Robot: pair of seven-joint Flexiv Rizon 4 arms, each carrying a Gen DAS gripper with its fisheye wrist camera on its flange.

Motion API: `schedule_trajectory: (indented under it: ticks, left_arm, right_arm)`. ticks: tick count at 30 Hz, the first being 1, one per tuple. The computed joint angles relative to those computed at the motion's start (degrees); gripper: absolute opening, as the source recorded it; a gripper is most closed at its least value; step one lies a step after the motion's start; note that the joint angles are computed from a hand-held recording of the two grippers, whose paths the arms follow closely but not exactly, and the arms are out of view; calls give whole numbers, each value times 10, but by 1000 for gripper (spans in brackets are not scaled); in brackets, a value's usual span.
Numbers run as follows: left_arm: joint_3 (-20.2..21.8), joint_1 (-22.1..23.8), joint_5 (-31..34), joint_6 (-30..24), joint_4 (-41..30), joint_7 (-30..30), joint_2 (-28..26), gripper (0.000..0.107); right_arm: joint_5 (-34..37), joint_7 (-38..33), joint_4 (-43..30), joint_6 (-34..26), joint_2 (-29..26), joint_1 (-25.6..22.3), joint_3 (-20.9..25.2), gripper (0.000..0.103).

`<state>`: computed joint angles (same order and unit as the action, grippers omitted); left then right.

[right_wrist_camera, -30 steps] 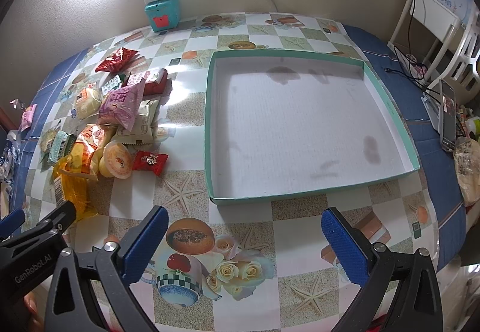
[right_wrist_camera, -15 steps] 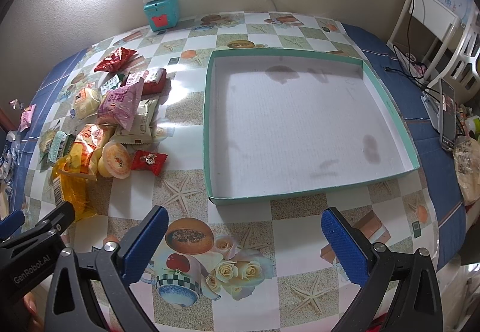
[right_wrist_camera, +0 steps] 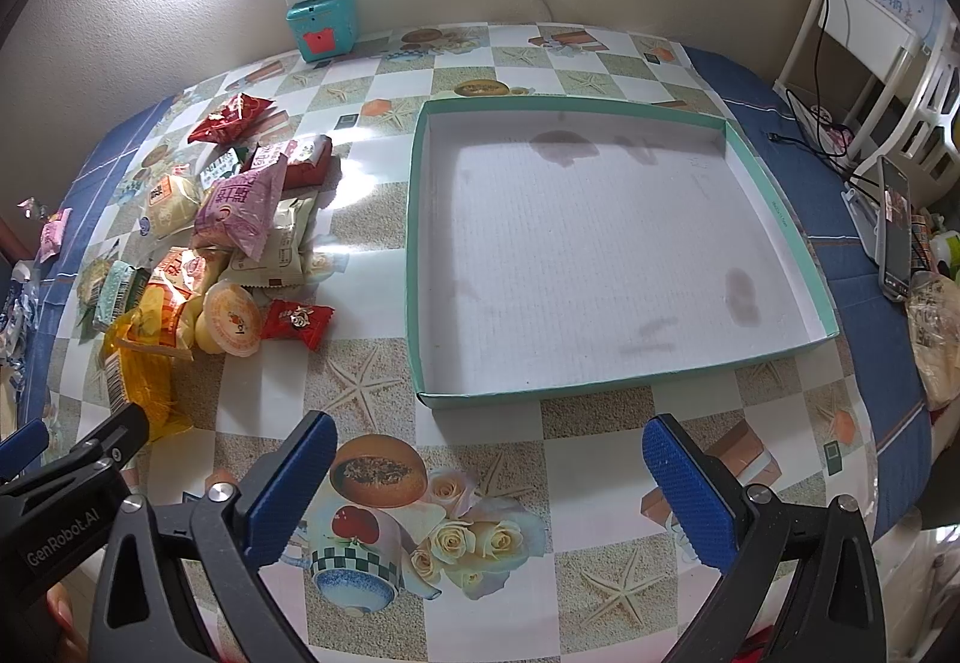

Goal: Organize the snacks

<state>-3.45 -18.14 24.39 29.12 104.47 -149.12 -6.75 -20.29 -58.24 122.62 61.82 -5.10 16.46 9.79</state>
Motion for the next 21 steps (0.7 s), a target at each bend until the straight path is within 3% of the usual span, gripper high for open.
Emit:
schedule_trajectory:
  ticks: [21]
  left_arm:
    - [1,2,-3,6,10,-2,4,103]
  right_arm:
    - [-2,4,-1,-3,-2,2,0,103]
